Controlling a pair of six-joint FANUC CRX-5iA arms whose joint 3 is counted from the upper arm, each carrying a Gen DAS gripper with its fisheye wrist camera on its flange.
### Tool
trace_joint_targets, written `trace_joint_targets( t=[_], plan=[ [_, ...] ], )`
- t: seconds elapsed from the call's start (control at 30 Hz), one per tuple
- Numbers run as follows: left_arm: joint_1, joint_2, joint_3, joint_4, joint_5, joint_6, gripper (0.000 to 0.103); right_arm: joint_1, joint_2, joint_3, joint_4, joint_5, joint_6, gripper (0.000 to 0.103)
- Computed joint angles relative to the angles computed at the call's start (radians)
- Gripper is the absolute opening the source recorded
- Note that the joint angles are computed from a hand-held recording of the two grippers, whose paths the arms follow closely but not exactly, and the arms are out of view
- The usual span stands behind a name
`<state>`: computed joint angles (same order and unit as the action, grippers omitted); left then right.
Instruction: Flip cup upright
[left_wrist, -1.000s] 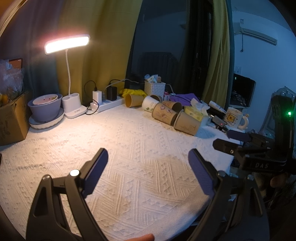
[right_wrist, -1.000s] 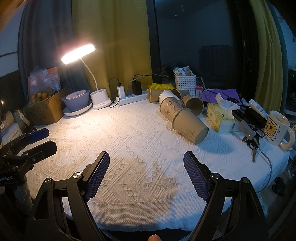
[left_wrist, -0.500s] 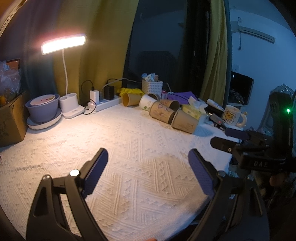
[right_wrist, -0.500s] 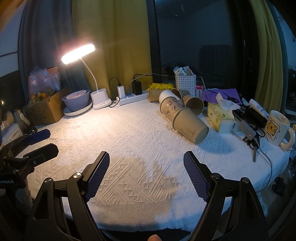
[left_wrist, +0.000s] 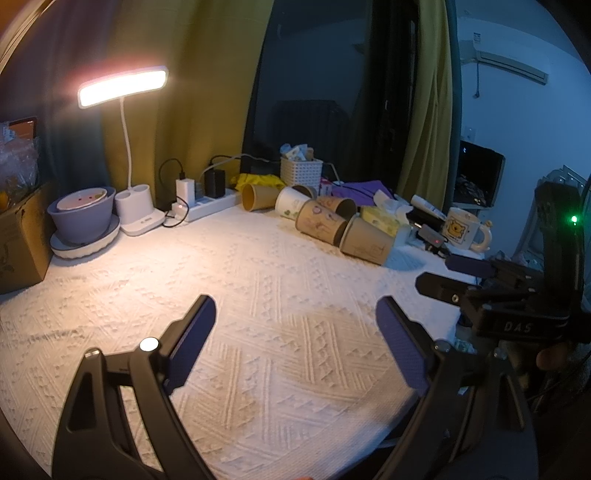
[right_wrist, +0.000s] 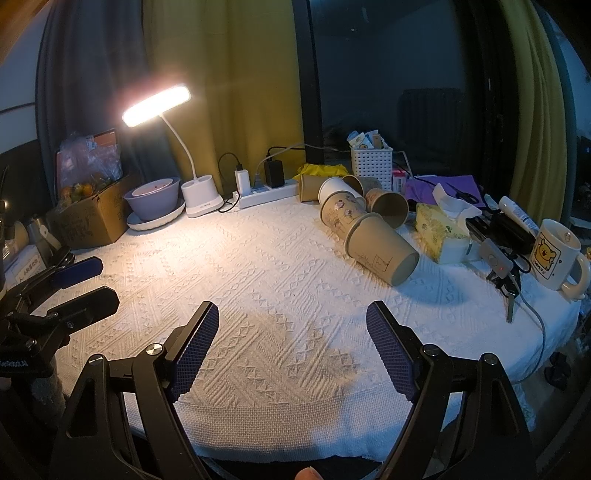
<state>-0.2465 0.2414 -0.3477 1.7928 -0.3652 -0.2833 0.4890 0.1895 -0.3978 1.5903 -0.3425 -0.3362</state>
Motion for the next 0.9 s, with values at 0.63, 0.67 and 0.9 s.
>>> trace_joint_targets(
  t=[0.63, 0.67, 0.9],
  plan=[
    [-0.002, -0.001, 0.003, 0.013, 0.005, 0.000, 0.090, -0.003, 0.001, 0.002, -0.001, 0.003, 0.003, 0.085],
    [-0.002, -0.001, 0.002, 0.014, 0.005, -0.001, 0.090, -0.003, 0.002, 0.003, -0.003, 0.003, 0.004, 0.085],
    [0.004, 0.000, 0.005, -0.005, 0.000, 0.015, 0.090, -0.004, 0.000, 0.002, -0.006, 0.004, 0.008, 0.085]
  ],
)
